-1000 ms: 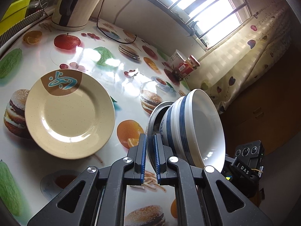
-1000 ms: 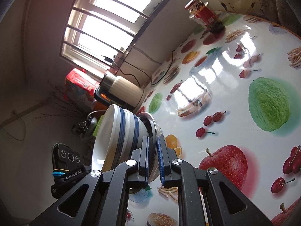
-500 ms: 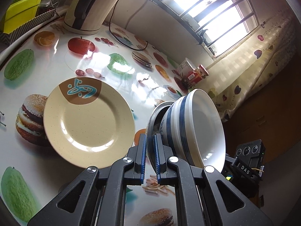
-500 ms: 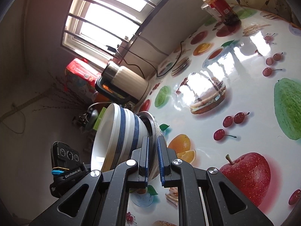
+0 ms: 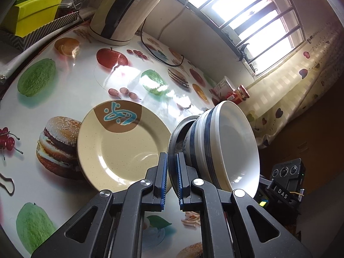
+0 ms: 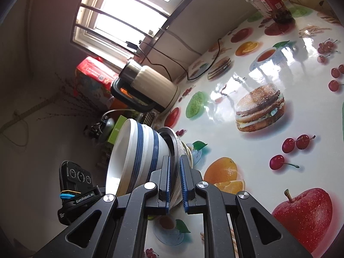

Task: Organize plates and bowls
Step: 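Lower the bowl stack onto the beige plates with both tools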

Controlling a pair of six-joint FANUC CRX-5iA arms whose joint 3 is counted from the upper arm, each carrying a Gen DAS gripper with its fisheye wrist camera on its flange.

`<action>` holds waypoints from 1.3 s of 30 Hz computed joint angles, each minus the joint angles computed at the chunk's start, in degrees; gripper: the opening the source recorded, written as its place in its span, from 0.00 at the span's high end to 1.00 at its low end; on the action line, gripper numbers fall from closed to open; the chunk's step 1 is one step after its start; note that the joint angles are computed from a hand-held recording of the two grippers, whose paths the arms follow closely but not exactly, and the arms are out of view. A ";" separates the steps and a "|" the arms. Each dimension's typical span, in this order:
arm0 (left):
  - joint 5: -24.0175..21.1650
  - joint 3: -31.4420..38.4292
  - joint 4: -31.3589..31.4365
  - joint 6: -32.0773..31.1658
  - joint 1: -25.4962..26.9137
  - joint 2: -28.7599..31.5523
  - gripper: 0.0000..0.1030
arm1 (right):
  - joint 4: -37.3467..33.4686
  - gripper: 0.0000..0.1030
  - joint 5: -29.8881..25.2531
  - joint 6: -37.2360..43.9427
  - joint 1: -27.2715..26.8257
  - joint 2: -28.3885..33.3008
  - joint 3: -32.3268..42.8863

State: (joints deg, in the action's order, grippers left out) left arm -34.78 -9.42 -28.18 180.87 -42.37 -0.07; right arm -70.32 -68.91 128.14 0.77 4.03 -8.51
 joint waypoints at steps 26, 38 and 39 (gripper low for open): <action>0.58 -7.13 0.70 1.47 4.97 -4.95 0.93 | 2.00 0.89 4.15 -2.91 9.54 5.73 5.02; 1.53 -8.85 0.96 2.26 5.96 -5.83 0.93 | 2.86 0.89 4.92 -3.70 11.57 7.54 6.05; 1.48 -8.82 0.81 2.38 5.91 -5.85 0.93 | 2.91 0.89 4.92 -3.70 11.65 7.57 6.08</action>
